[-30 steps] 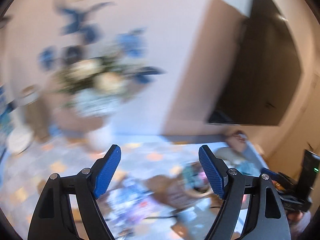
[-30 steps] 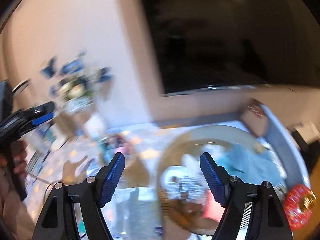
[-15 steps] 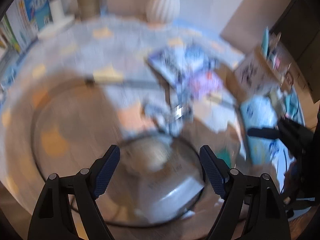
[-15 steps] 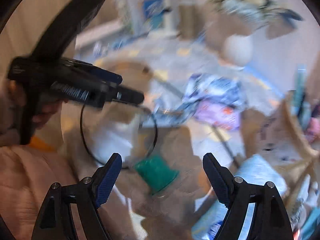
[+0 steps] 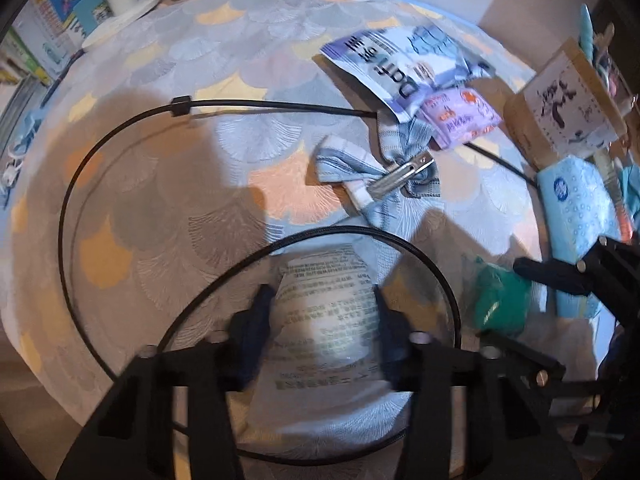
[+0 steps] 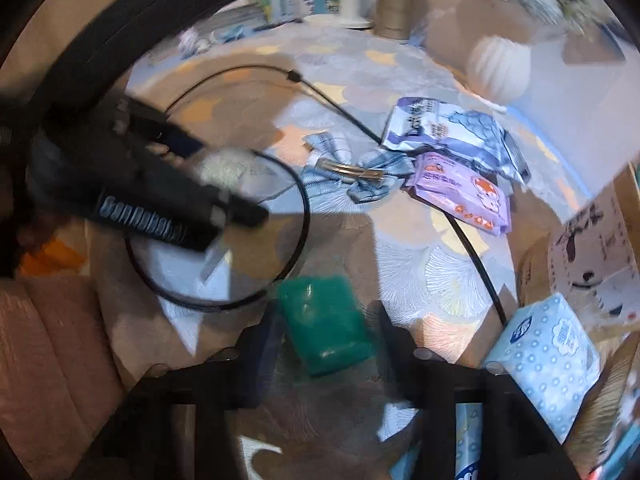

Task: Organize soft objects
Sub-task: 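Grasp the white sponge pack with left tool while right tool grasps green bag, then carry the white pack and green bag over the glass plate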

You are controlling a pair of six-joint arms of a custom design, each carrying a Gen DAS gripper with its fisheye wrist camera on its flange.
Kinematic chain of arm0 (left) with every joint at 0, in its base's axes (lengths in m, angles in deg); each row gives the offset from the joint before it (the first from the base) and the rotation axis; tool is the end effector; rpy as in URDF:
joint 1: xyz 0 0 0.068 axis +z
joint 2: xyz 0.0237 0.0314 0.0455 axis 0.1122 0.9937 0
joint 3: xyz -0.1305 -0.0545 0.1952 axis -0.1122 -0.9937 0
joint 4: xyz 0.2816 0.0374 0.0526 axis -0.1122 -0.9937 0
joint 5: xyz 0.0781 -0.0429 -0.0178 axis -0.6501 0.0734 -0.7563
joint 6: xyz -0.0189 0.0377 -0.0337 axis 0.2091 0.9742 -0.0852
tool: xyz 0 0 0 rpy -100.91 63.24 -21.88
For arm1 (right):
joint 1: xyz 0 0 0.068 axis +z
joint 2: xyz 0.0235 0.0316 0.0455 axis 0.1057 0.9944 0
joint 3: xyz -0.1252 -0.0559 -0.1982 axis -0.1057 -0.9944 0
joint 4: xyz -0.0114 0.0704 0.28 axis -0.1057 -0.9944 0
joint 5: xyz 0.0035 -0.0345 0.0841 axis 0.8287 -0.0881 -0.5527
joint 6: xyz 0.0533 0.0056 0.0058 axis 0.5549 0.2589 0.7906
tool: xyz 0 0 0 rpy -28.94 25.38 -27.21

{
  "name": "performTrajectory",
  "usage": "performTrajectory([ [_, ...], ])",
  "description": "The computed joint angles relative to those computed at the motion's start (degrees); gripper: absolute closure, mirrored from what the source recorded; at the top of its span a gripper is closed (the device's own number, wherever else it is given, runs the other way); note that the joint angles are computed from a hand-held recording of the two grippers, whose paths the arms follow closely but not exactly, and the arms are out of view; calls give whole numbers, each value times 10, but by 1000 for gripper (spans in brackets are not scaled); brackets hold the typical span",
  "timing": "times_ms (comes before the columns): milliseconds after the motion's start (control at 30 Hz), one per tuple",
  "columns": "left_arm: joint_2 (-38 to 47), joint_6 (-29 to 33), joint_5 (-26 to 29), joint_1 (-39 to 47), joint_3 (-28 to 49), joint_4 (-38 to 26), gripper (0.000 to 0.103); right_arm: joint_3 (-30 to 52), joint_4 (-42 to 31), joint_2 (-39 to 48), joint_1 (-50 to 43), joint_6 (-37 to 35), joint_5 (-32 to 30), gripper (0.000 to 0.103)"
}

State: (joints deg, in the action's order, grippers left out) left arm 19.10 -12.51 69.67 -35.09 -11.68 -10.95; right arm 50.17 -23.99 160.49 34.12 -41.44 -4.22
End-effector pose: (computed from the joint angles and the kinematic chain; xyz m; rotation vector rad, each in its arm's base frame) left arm 0.1885 -0.1564 0.1347 -0.9571 2.7198 -0.0026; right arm 0.3089 0.1800 0.1558 -2.0097 1.9400 0.4500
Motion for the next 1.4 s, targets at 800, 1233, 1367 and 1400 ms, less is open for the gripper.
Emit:
performTrajectory([
  [800,-72,208,-231,9,159,75,67,182,-24,-25,-179,143,-189,61],
  [1233,148,520,-181,20,417,170,66,264,105,20,-325,349,-124,61],
  [1367,229,586,-146,17,507,180,66,281,109,37,-348,373,-106,60],
  [1400,250,599,-138,16,531,177,66,278,111,35,-352,376,-103,60],
])
